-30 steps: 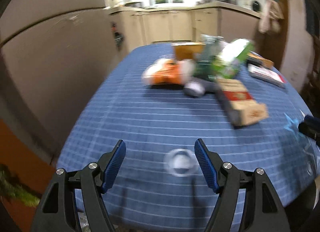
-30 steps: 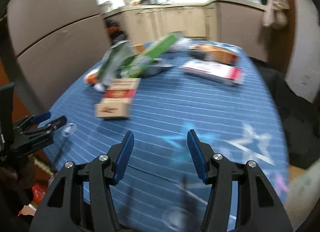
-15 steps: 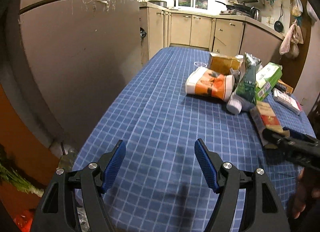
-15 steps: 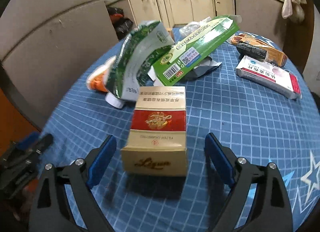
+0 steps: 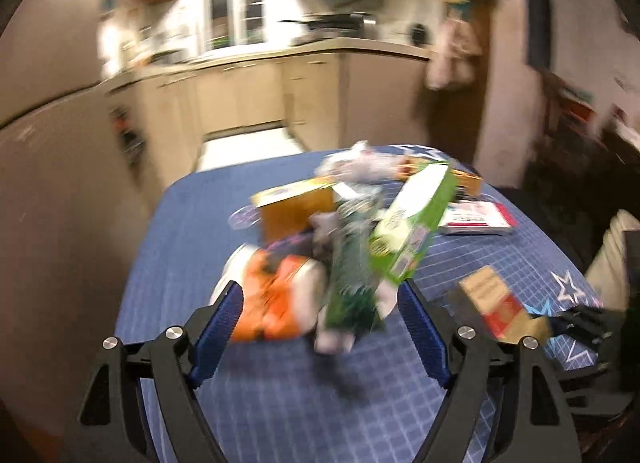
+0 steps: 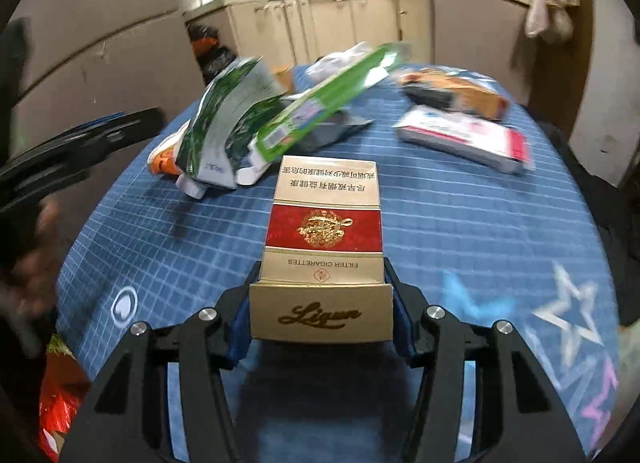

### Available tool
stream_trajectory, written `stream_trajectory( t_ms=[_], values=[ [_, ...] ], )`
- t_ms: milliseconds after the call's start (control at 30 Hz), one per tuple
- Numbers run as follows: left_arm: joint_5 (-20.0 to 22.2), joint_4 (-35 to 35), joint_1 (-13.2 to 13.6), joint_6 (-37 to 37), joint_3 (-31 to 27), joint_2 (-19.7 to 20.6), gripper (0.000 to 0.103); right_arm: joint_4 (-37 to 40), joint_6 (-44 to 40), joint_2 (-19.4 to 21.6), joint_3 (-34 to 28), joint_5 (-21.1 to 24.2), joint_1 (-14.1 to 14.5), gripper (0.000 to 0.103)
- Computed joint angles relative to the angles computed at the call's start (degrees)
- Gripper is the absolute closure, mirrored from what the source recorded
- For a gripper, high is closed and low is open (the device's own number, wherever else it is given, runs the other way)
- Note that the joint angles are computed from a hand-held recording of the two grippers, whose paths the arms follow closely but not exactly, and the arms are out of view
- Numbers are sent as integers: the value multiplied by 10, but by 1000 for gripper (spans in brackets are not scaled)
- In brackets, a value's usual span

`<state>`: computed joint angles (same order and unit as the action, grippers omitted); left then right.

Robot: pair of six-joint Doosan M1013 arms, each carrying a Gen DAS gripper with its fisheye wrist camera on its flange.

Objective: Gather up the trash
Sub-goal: 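Grasp the Liqun cigarette box with the right tool while the left tool grasps the green toothpaste tube, then carry the cigarette box and toothpaste tube over the white bucket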

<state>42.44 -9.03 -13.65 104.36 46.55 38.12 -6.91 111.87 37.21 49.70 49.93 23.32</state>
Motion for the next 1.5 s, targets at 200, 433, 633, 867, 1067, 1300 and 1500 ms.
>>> stream_trajectory(
  t_ms=[200,433,633,867,1067,1300,1500],
  values=[
    [130,49,-11,12,-172,101,25,-51,63,-54,75,-37,0,50],
    [197,48,-14,40,-236,139,59,-68,81,-67,92,-52,1,50],
    [171,47,-12,-7,-208,121,84,-60,70,-69,97,-55,-3,50],
    [102,66,-16,-63,-123,66,84,-38,34,-69,99,-72,-8,50],
    [64,96,-21,-123,-57,17,84,-1,-3,-65,95,-92,-13,50],
    [42,148,-35,-196,24,-32,84,19,-21,-69,105,-107,-15,50],
    [41,163,-49,-227,69,-54,84,-8,-1,-82,122,-118,-13,50]
  ],
)
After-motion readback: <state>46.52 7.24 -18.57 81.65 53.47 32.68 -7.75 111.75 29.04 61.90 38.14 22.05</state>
